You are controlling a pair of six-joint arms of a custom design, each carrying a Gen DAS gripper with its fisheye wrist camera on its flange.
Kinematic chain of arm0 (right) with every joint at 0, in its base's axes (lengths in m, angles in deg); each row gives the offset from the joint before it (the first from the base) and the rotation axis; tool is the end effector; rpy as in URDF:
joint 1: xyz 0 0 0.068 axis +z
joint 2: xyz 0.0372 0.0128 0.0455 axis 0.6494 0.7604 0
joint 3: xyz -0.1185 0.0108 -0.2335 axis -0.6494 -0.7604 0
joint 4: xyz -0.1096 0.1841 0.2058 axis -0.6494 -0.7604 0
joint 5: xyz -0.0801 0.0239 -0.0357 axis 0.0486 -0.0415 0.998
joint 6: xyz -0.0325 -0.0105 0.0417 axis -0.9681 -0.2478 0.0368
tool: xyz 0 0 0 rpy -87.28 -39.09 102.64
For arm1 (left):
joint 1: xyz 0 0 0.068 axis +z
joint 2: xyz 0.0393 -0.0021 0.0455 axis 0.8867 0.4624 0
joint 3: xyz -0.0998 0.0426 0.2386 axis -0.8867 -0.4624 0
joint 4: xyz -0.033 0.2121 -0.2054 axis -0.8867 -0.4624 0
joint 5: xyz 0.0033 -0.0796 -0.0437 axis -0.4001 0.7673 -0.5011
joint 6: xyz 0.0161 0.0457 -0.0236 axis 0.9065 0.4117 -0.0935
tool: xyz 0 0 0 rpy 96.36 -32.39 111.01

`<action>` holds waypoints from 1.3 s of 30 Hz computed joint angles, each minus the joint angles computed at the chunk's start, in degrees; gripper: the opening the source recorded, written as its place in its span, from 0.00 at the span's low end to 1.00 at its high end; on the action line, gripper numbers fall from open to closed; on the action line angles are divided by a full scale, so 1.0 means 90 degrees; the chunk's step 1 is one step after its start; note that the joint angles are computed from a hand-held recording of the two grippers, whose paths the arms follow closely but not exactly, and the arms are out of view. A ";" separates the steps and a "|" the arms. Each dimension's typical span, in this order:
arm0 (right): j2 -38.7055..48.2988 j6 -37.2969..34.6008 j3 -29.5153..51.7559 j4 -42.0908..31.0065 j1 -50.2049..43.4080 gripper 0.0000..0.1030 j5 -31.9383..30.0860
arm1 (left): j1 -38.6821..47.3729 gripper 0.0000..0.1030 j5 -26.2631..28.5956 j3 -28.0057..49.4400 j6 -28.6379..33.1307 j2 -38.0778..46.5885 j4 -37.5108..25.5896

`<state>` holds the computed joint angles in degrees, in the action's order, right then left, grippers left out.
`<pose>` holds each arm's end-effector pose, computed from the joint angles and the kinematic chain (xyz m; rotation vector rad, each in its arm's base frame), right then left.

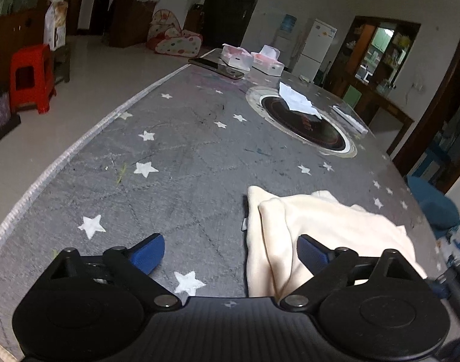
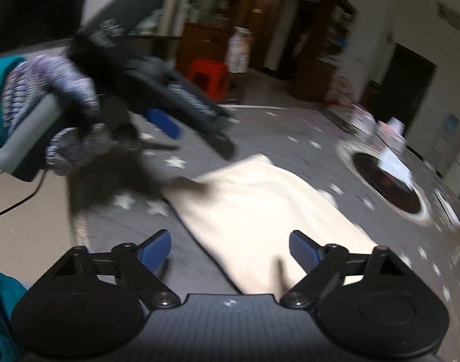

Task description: Fold clothes

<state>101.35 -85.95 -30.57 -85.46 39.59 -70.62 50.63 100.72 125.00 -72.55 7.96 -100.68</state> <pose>0.1806 0.0070 0.1971 -0.7416 2.1292 0.0089 0.3147 -0.0765 0.1993 0.1917 2.3430 -0.5314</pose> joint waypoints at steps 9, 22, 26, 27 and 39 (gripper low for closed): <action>0.1216 0.0192 0.0162 0.0908 0.1587 0.38 0.1102 | 0.0246 0.75 0.0655 0.0088 -0.0225 0.0179 -0.0123; 0.1057 0.0980 0.0686 0.0506 0.0264 0.04 -0.0256 | 0.0420 0.81 0.1840 0.0363 -0.1468 0.0620 -0.0151; 0.0875 0.0961 0.0784 0.0316 -0.0058 0.03 -0.0566 | 0.0317 0.80 0.2049 0.0484 -0.1998 0.0838 -0.0078; 0.0884 0.0886 0.0794 0.0297 -0.0053 0.03 -0.0508 | 0.0314 0.80 0.2020 0.0490 -0.2104 0.0850 -0.0043; 0.1344 0.0348 0.0279 0.0932 0.1335 0.43 0.0597 | 0.0563 0.82 0.1734 0.0422 -0.1934 0.0664 -0.0229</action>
<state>113.44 -82.82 -28.06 -77.08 51.61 -65.25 55.70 116.33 128.80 -89.96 13.94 -102.74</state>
